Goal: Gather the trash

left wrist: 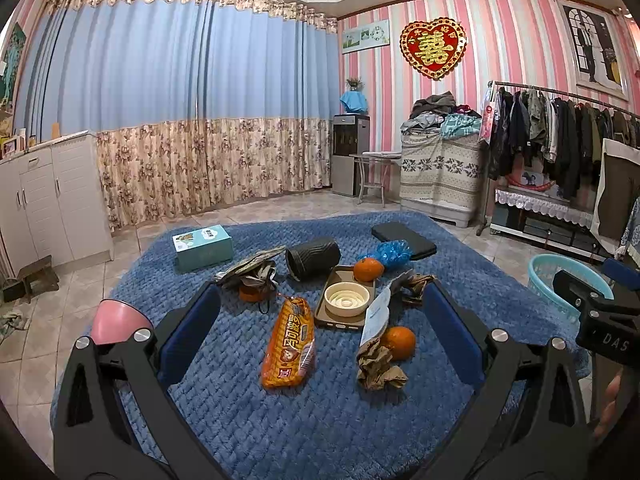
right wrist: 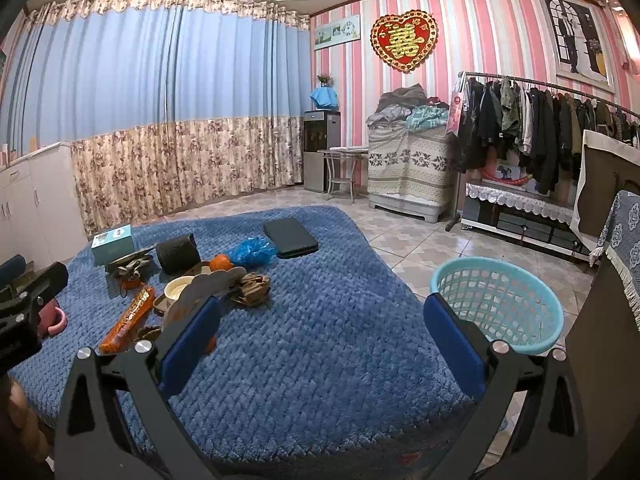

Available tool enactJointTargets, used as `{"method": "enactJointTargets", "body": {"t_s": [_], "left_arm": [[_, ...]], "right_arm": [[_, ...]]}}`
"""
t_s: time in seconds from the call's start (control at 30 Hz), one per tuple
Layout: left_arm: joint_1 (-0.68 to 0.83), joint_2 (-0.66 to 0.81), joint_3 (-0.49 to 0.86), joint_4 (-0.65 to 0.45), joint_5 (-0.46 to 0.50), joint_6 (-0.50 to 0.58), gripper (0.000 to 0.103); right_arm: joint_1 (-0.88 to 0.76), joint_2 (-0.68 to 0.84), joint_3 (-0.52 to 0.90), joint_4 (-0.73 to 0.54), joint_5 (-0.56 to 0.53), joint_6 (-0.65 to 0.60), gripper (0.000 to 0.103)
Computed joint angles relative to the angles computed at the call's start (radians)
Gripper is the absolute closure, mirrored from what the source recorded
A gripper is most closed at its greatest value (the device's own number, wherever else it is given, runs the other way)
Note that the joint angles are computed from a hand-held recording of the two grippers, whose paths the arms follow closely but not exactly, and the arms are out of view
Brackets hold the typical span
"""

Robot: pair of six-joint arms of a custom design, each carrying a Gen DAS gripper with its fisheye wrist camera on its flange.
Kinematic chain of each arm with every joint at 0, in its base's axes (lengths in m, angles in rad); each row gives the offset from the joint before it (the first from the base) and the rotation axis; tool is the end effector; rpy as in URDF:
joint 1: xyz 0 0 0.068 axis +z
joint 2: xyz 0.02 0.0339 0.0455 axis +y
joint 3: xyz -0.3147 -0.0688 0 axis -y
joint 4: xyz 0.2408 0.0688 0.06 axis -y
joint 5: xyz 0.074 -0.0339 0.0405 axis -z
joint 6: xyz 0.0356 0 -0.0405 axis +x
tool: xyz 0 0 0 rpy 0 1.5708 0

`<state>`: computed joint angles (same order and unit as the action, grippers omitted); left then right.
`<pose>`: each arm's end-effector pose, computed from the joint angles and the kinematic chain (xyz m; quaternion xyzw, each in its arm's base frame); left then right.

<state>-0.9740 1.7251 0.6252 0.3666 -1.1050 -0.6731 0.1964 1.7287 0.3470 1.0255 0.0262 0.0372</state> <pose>0.1938 -0.2286 0.1769 -0.0944 0.8009 0.0720 0.5870 0.2713 0.0530 0.1608 -0.0578 0.8191 0.0558 0.5680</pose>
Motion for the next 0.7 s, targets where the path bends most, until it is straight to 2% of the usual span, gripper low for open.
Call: {"method": "enactJointTargets", "body": {"t_s": [0.3, 0.37, 0.7], "left_arm": [[-0.001, -0.001, 0.003, -0.01, 0.001, -0.005, 0.005], [0.022, 0.018, -0.024, 0.06, 0.018, 0.022, 0.005], [0.023, 0.018, -0.024, 0.059, 0.019, 0.022, 0.005]], "right_arm": [[0.001, 0.01, -0.001, 0.007, 0.003, -0.002, 0.004], [0.002, 0.01, -0.003, 0.011, 0.005, -0.003, 0.004], [0.0, 0.019, -0.001, 0.017, 0.005, -0.006, 0.004]]}}
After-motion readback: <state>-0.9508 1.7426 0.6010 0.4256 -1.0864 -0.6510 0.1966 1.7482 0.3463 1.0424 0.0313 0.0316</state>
